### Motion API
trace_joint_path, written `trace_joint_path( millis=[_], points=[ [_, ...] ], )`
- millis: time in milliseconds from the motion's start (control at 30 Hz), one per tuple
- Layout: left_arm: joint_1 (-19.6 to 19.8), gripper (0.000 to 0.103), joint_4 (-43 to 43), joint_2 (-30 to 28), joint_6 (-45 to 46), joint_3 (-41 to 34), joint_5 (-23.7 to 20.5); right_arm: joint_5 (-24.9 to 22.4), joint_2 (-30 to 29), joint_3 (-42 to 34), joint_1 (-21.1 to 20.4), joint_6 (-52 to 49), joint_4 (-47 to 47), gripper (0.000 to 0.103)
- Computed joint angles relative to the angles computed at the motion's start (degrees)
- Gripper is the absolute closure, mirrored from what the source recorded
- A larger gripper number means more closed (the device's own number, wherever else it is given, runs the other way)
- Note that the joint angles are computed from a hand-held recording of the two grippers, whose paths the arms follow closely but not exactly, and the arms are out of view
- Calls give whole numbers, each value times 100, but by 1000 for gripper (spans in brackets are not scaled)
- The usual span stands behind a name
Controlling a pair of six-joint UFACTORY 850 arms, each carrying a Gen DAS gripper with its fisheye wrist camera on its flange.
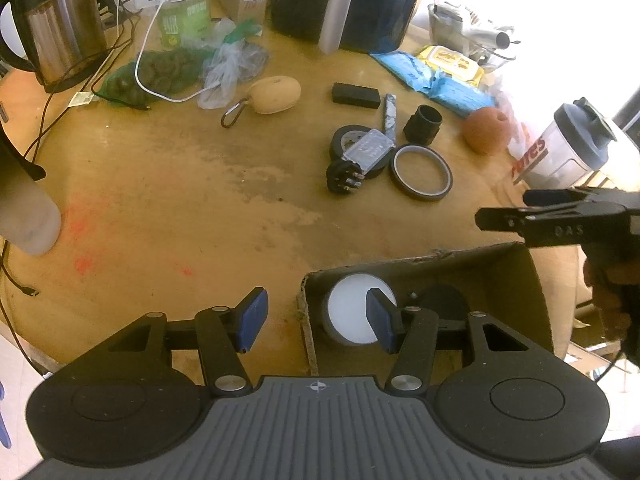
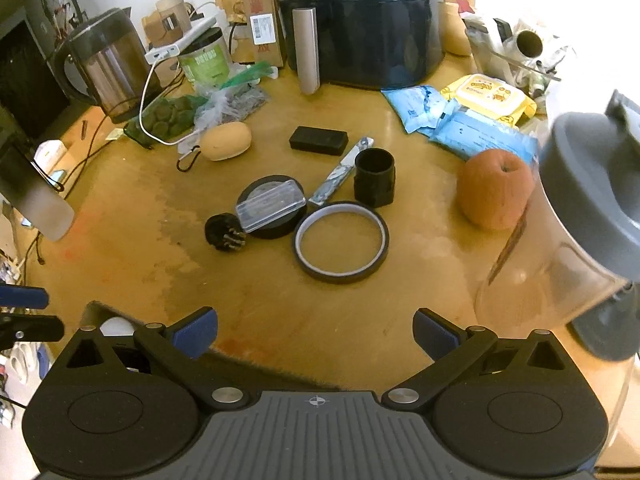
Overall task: Organize rigid objects
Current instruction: 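Withdraw the right gripper from the box toward the black-rimmed tape ring, then close the right gripper on the black-rimmed tape ring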
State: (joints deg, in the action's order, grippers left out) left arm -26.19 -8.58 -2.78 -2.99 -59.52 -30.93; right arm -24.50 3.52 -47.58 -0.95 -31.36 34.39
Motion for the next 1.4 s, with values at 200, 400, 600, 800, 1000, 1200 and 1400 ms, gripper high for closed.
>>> trace_joint_path(
  millis=[200,400,600,800,1000,1200,1400],
  points=[
    [84,49,-42,-48,31,-27,-53,51,-349,-269,55,110,-251,0],
    [166,49,-38,-100,21,-67,-89,62,-701,-542,106,200,-436,0],
    [237,49,0,-132,11,-94,-137,28,-1095,-848,189,410,-745,0],
    [335,49,83,-123,-111,-88,-174,-7,-1482,-1157,265,533,-987,0],
    [413,49,171,-100,-266,-65,-204,-40,-1884,-1444,314,653,-1265,0],
    [462,49,207,-100,-381,-45,-222,-94,-2203,-1679,331,742,-1419,0],
    [467,49,223,-113,-398,-55,-214,-145,-2398,-1826,342,888,-1587,1]
  ],
)
